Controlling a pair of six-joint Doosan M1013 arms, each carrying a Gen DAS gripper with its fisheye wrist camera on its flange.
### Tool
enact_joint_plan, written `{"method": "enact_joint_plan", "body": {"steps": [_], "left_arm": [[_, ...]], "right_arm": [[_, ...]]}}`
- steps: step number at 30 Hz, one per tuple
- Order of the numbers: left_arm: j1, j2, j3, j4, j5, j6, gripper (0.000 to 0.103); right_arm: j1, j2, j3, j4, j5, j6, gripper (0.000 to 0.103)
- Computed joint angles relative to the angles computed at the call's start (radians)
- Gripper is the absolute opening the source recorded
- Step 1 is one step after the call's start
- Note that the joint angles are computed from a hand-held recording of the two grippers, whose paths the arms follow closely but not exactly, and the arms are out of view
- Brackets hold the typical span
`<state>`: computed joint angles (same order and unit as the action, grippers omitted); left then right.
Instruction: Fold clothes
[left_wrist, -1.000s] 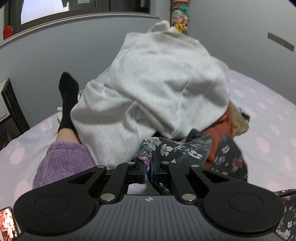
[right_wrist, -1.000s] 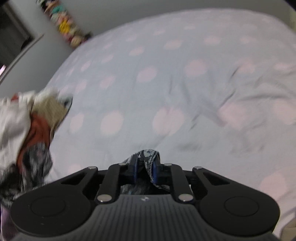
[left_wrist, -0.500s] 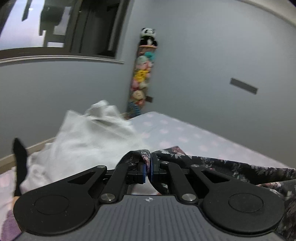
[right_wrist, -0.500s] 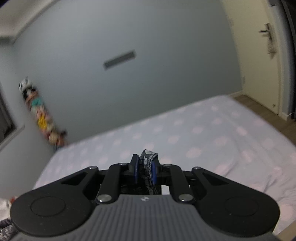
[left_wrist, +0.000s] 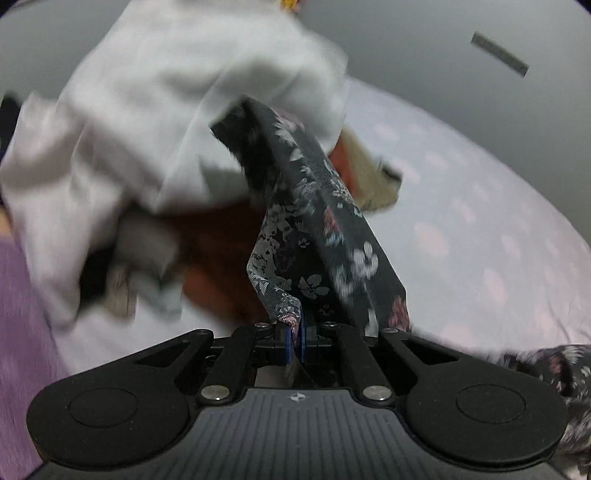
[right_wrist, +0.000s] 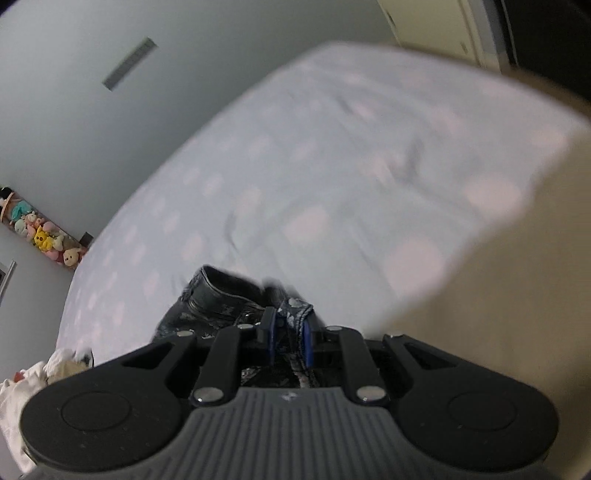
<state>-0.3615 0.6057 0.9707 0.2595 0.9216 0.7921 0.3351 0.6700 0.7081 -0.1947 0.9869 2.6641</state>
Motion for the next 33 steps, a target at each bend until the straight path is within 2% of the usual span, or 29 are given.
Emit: {"method": "enact_joint_plan", "body": {"steps": [4, 7, 8, 10, 13, 18, 22, 27, 29, 31, 33], "left_arm": [[0.013, -0.027, 0.054, -0.066, 0.004, 0.059, 0.005], [0.015, -0.046, 0.075, -0.094, 0.016, 0.099, 0.008], [0.015, -0.052, 0.082, -0.101, 0.021, 0.111, 0.009], [0.015, -0.066, 0.096, -0.109, 0.030, 0.132, 0.014], [0.007, -0.087, 0.113, -0.070, 0.067, 0.147, 0.016], [0.005, -0.120, 0.140, -0.050, 0.079, 0.205, 0.018], [-0.001, -0.140, 0.156, -0.027, 0.067, 0.288, 0.025], [-0.022, -0.149, 0.164, 0.025, 0.037, 0.496, 0.031], [-0.036, -0.146, 0.162, 0.064, 0.031, 0.601, 0.033], [-0.050, -0.143, 0.162, 0.113, 0.020, 0.689, 0.039], [-0.063, -0.139, 0.165, 0.172, 0.010, 0.768, 0.039]], "right_arm": [[0.004, -0.081, 0.166, 0.032, -0.054, 0.009, 0.024], [0.013, -0.115, 0.224, 0.031, -0.054, -0.017, 0.035], [0.017, -0.121, 0.234, 0.021, -0.045, -0.027, 0.036], [0.026, -0.121, 0.225, -0.010, -0.003, -0.057, 0.036], [0.036, -0.139, 0.235, -0.048, 0.036, -0.097, 0.037], [0.046, -0.145, 0.238, -0.055, 0.018, -0.134, 0.041], [0.057, -0.121, 0.192, -0.046, 0.040, -0.217, 0.043], [0.069, -0.093, 0.140, -0.016, 0.054, -0.288, 0.047], [0.073, -0.088, 0.129, -0.010, 0.059, -0.300, 0.052], [0.076, -0.086, 0.126, -0.003, 0.059, -0.305, 0.052], [0.079, -0.088, 0.128, 0.002, 0.056, -0.303, 0.053]]}}
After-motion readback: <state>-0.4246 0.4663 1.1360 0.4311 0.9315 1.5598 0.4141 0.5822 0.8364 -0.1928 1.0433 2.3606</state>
